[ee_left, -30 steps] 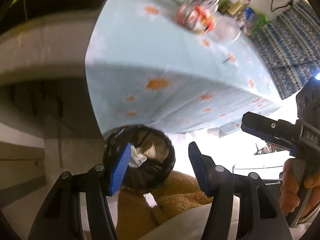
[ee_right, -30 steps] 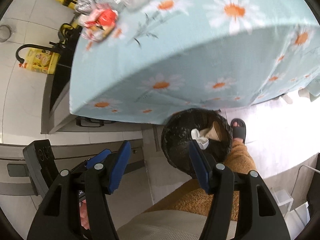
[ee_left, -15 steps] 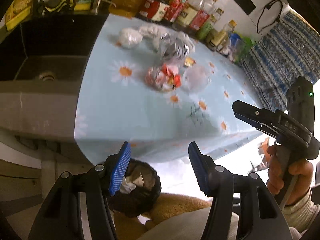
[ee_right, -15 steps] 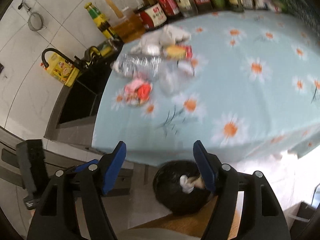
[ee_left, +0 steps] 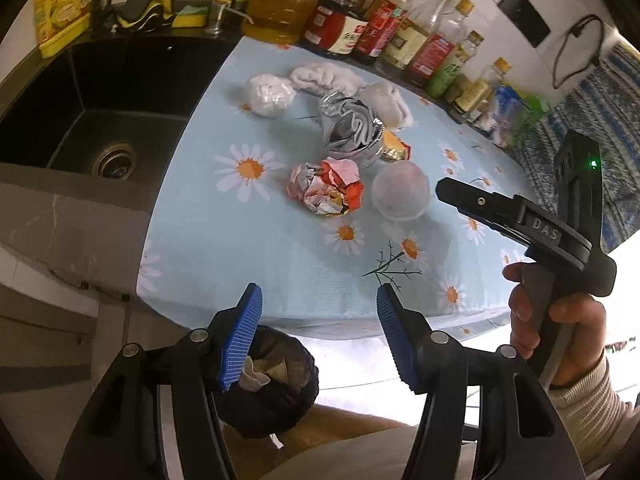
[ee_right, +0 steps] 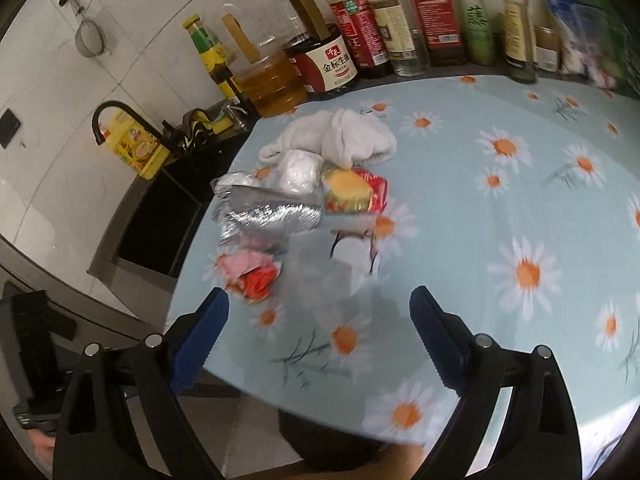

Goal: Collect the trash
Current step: 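Raise both grippers back above the table, then grasp the clear plastic bag with the right gripper while the left gripper grasps the red wrapper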

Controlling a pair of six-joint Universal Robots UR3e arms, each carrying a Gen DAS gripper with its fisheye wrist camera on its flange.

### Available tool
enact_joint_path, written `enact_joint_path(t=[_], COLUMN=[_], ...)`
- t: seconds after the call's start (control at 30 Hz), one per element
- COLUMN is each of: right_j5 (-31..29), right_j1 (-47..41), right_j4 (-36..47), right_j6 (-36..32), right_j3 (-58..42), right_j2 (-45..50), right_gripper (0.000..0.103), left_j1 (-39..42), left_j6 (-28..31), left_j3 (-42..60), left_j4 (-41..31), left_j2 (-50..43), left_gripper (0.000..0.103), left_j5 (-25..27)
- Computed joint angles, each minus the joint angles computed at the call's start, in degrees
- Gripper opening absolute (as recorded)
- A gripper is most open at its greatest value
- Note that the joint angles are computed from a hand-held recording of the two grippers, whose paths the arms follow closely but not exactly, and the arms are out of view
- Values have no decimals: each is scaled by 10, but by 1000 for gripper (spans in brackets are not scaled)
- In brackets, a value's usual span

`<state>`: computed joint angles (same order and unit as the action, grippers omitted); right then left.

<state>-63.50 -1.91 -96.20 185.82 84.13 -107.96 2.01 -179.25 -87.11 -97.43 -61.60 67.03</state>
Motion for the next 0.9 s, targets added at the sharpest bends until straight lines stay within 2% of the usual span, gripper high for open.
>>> enact_joint_path(t=[0.2, 0.47, 0.53, 0.67, 0.73, 0.9], right_j5=[39, 58, 57, 62, 56, 70], right_j1=[-12, -8, -5, -3, 3, -8], right_j4=[-17, -83, -88, -95, -99, -100], right_j6=[-71, -104, -112, -127, -136, -160], right_j3=[13, 38, 34, 38, 37, 47], right_j2=[46, 89, 100, 112, 120, 114], right_gripper=[91, 90, 82, 82, 70, 67], left_j1=[-66, -124, -137, -168, -180, -211], left_j6=[-92, -163, -180, -207, -216, -227], left_j3=[16, 37, 47, 76, 92, 133], left_j4=[36, 48, 50, 51, 48, 46], left_j2=[-43, -80, -92, -117, -131, -174], left_gripper=[58, 58, 58, 58, 58, 58], left_j5=[59, 118, 129, 155, 163, 189])
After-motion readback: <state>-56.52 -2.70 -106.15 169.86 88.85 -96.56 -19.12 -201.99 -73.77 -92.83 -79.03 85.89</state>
